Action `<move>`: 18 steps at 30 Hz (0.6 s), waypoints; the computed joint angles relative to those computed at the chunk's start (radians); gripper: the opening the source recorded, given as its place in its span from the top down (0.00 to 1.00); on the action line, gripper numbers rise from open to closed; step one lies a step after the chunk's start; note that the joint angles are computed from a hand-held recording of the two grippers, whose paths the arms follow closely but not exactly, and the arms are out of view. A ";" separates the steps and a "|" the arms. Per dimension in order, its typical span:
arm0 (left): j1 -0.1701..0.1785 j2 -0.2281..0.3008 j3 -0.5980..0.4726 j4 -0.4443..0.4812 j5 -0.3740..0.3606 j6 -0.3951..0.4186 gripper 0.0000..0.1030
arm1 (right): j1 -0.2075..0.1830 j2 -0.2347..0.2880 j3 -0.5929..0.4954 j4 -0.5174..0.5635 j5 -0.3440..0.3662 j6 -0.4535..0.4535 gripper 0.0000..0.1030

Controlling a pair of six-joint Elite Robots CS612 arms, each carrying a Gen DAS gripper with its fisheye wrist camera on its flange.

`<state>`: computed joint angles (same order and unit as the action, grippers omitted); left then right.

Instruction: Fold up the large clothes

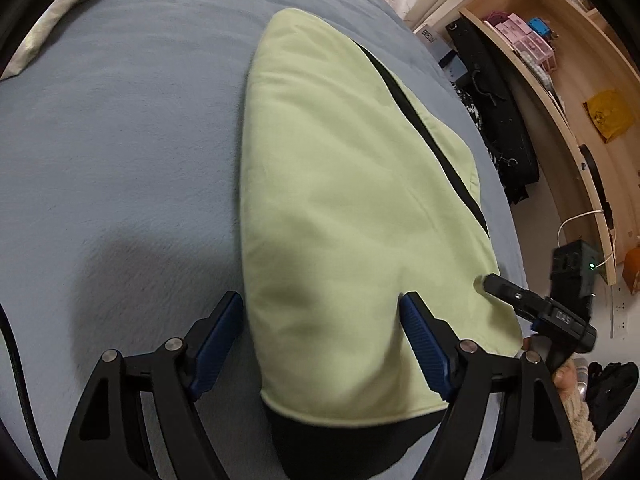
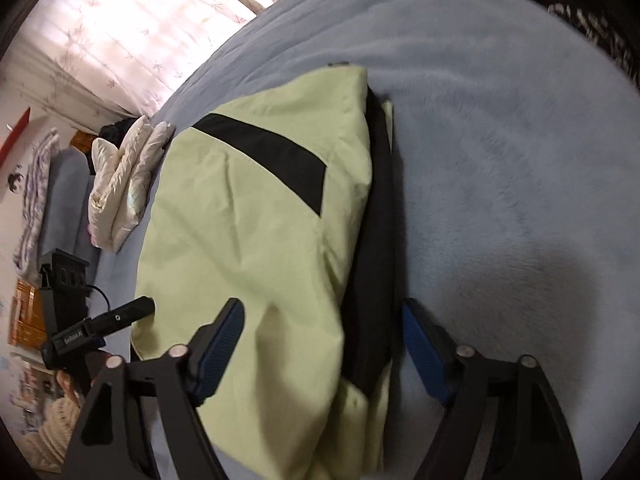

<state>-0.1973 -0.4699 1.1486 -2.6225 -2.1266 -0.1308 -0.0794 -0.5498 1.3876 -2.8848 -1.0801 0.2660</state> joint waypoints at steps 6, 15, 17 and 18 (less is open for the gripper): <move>-0.006 0.027 -0.032 -0.006 -0.020 0.000 0.19 | -0.011 0.045 -0.041 -0.046 0.123 -0.002 0.27; -0.015 0.045 -0.058 -0.013 -0.019 0.014 0.16 | -0.014 0.100 -0.116 -0.062 0.220 -0.015 0.28; -0.016 0.047 -0.064 -0.005 -0.021 0.022 0.16 | -0.014 0.107 -0.127 -0.064 0.228 -0.018 0.28; -0.016 0.049 -0.068 0.000 -0.024 0.022 0.15 | -0.014 0.110 -0.130 -0.071 0.231 -0.016 0.28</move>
